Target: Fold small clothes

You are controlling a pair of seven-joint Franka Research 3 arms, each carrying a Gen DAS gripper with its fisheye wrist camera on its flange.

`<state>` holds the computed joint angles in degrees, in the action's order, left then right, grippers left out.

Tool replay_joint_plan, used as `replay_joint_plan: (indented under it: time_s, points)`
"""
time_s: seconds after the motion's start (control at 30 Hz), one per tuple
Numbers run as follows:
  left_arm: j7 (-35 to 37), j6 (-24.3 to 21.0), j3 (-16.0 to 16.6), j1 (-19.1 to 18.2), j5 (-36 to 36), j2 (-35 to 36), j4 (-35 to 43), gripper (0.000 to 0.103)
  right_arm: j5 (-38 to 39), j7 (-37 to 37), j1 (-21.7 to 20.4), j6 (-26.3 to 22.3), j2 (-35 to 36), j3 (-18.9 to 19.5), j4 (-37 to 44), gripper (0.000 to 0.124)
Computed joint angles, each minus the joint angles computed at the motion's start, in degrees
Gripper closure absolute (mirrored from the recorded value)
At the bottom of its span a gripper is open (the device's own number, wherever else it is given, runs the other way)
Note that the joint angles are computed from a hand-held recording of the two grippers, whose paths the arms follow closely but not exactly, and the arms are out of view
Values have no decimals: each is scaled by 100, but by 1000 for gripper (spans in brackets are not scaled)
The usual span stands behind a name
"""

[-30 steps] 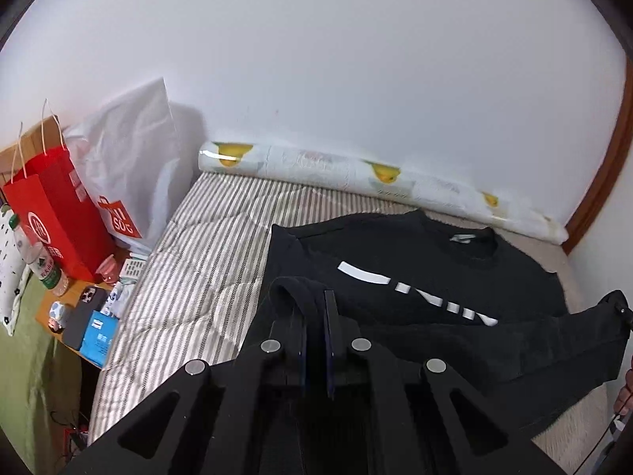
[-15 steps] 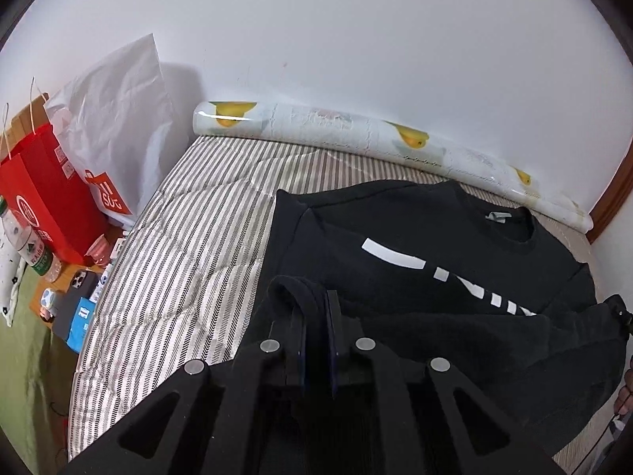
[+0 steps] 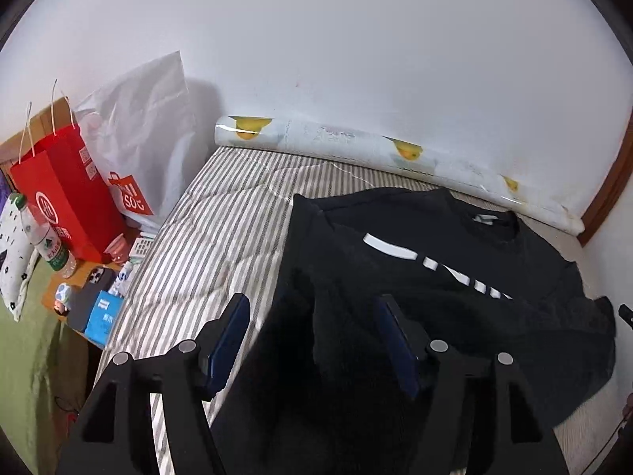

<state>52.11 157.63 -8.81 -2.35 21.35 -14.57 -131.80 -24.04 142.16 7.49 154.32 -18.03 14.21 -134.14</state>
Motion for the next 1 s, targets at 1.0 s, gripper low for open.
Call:
replay_joint_plan:
  time_s: [1.0]
  points:
    - [841,-59,13,-540,-886,-357,-909,39,695,-262,729,177,132,354,-528,104]
